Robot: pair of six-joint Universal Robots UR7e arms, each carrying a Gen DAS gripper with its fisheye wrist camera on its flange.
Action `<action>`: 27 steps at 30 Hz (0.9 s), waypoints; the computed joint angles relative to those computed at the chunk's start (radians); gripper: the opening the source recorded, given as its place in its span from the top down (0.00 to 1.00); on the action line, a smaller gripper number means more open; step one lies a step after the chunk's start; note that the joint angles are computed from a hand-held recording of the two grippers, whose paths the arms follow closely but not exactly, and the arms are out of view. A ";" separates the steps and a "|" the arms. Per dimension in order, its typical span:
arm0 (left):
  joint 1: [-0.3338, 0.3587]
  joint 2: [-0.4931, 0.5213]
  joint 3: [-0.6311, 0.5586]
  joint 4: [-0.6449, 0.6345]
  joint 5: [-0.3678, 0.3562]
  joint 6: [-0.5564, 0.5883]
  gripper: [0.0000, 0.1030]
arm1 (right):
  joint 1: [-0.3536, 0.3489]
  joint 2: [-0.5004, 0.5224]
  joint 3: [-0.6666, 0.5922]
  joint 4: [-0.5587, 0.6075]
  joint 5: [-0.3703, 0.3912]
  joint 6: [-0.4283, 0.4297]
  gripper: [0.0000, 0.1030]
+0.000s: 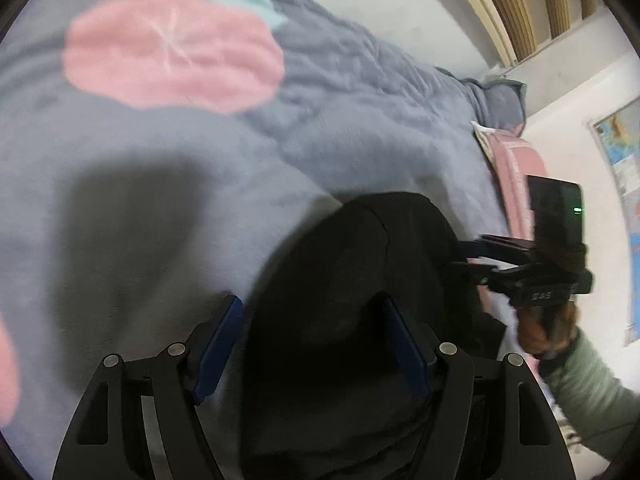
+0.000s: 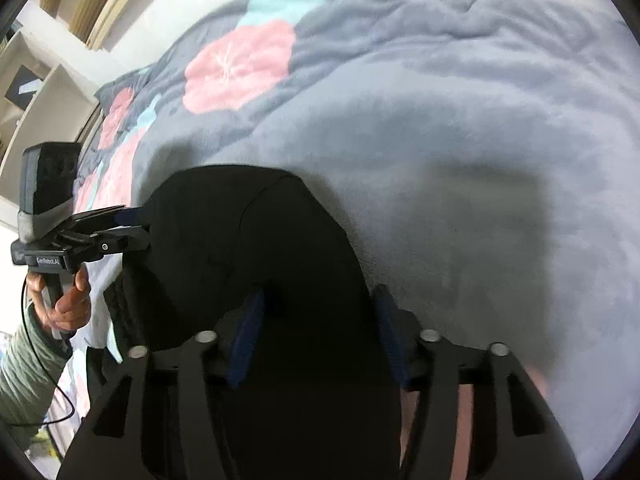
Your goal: Fold large clothes
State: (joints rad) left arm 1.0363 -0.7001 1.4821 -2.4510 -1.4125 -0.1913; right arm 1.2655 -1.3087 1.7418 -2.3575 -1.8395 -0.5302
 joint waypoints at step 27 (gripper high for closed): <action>-0.525 -0.589 0.642 -0.050 0.114 -0.030 0.81 | 0.349 -0.836 0.576 0.144 -0.058 -0.124 0.80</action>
State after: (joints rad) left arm 0.5117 -1.2888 2.1242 -2.5008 -1.2981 -0.2210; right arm 1.6149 -2.1446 2.3183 -2.2132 -1.8974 -0.6538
